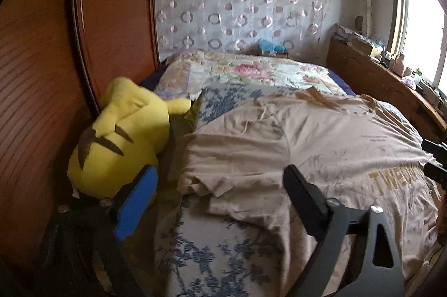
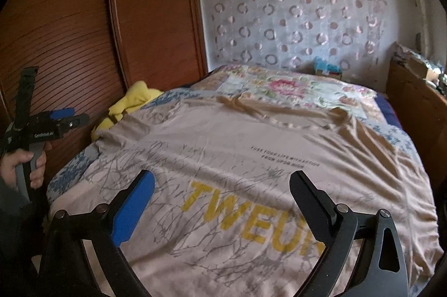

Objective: Fold small clothes

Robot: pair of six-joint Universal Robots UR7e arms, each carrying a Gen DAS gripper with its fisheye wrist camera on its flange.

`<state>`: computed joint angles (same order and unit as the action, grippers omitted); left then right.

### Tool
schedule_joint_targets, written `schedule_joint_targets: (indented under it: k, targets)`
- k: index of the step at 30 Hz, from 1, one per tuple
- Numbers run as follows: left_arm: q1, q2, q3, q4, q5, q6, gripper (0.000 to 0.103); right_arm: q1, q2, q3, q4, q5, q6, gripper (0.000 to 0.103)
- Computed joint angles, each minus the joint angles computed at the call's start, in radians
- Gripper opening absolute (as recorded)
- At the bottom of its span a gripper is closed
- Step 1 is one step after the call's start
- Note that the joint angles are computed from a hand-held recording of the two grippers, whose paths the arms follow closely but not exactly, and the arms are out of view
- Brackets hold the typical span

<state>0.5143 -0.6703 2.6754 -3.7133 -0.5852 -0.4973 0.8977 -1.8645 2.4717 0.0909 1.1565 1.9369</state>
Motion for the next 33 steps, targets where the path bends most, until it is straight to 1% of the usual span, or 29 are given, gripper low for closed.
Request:
schedule_joint_targets:
  k: [2, 5, 7, 8, 10, 12, 13, 14, 15, 16, 18, 21, 22, 23, 25, 26, 28, 31, 33]
  targets:
    - [0.042, -0.029, -0.013, 0.042, -0.036, 0.014, 0.075, 0.028, 0.013, -0.019, 0.018, 0.029, 0.008, 0.097]
    - [0.104, -0.046, -0.037, 0.063, -0.086, 0.058, 0.065, 0.067, 0.032, -0.045, 0.044, 0.07, 0.015, 0.097]
    - [0.137, -0.062, -0.053, 0.093, -0.114, 0.069, 0.059, 0.099, 0.046, -0.062, 0.057, 0.098, 0.022, 0.098]
    - [0.156, -0.073, -0.065, 0.128, -0.125, 0.067, 0.057, 0.11, 0.051, -0.067, 0.061, 0.107, 0.025, 0.098]
    - [0.187, -0.089, -0.085, 0.179, -0.152, 0.072, 0.054, 0.142, 0.065, -0.086, 0.073, 0.132, 0.035, 0.097]
    - [0.212, -0.096, -0.101, 0.204, -0.174, 0.084, 0.051, 0.173, 0.086, -0.107, 0.076, 0.156, 0.047, 0.097]
    - [0.22, -0.098, -0.106, 0.214, -0.181, 0.086, 0.047, 0.176, 0.086, -0.11, 0.081, 0.158, 0.045, 0.098]
    - [0.225, -0.095, -0.108, 0.207, -0.188, 0.091, 0.041, 0.178, 0.086, -0.113, 0.087, 0.157, 0.043, 0.098]
    - [0.225, -0.087, -0.107, 0.185, -0.186, 0.099, 0.038, 0.18, 0.086, -0.117, 0.096, 0.156, 0.041, 0.098]
    - [0.224, -0.083, -0.107, 0.18, -0.182, 0.1, 0.033, 0.18, 0.086, -0.12, 0.102, 0.156, 0.04, 0.098]
    - [0.222, -0.077, -0.109, 0.17, -0.184, 0.107, 0.029, 0.17, 0.083, -0.118, 0.108, 0.144, 0.028, 0.098]
    - [0.219, -0.069, -0.109, 0.162, -0.176, 0.12, 0.02, 0.159, 0.089, -0.114, 0.102, 0.133, 0.019, 0.098]
    - [0.223, -0.07, -0.11, 0.155, -0.183, 0.131, 0.013, 0.148, 0.084, -0.113, 0.11, 0.125, 0.012, 0.098]
    - [0.224, -0.068, -0.108, 0.138, -0.19, 0.145, 0.009, 0.151, 0.092, -0.107, 0.093, 0.128, 0.014, 0.098]
    - [0.218, -0.065, -0.107, 0.113, -0.194, 0.155, 0.007, 0.162, 0.108, -0.11, 0.08, 0.143, 0.026, 0.098]
    - [0.211, -0.06, -0.105, 0.087, -0.195, 0.165, 0.007, 0.156, 0.108, -0.11, 0.081, 0.143, 0.023, 0.098]
    - [0.192, -0.057, -0.105, 0.047, -0.201, 0.186, 0.006, 0.17, 0.117, -0.113, 0.068, 0.161, 0.037, 0.097]
    - [0.153, -0.057, -0.125, 0.04, -0.204, 0.213, 0.006, 0.161, 0.106, -0.114, 0.072, 0.153, 0.043, 0.097]
    - [0.129, -0.058, -0.143, 0.051, -0.216, 0.226, 0.006, 0.138, 0.085, -0.114, 0.087, 0.128, 0.045, 0.098]
